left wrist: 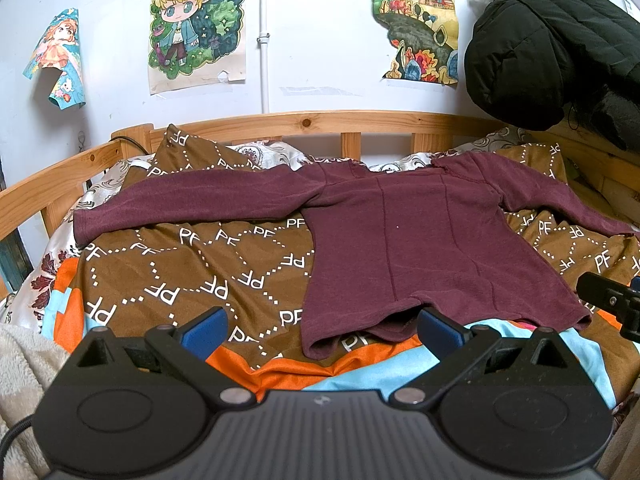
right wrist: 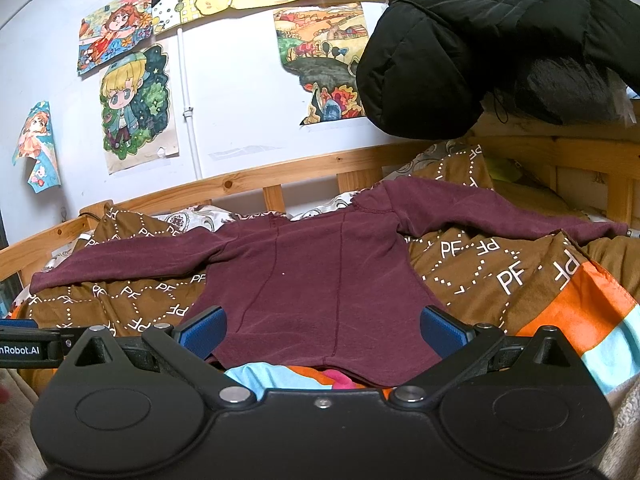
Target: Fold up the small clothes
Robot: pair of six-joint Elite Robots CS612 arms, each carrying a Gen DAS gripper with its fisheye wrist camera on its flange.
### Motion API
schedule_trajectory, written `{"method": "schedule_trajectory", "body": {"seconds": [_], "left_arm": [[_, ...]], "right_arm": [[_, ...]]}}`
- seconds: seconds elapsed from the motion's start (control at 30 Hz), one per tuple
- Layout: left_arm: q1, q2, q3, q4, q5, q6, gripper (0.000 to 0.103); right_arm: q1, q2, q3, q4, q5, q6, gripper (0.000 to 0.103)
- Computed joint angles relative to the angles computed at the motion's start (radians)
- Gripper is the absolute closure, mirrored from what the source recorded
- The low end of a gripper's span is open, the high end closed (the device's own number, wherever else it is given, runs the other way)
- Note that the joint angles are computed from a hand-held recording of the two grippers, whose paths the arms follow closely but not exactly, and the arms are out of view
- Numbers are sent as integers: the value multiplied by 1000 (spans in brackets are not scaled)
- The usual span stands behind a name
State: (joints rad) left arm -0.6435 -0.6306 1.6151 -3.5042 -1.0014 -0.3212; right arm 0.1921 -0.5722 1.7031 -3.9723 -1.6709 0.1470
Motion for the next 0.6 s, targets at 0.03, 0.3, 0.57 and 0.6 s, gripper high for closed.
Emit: {"method": "schedule_trajectory", "body": {"seconds": [0.03,0.3,0.57,0.6], "left_arm": [[0,0,0,0,0,0,1],[6,-2,0,28,-9,-9,1],[5,-9,-15,157,15,-33,1],[6,-11,-19,182,13,-37,1]], "right_arm": [[1,0,-1,1,-1,0,0],[0,-5,-2,37,1,9,0],[2,-20,-3,144,-28,54,0],[0,-28,-3,187,-37,79,0]]}}
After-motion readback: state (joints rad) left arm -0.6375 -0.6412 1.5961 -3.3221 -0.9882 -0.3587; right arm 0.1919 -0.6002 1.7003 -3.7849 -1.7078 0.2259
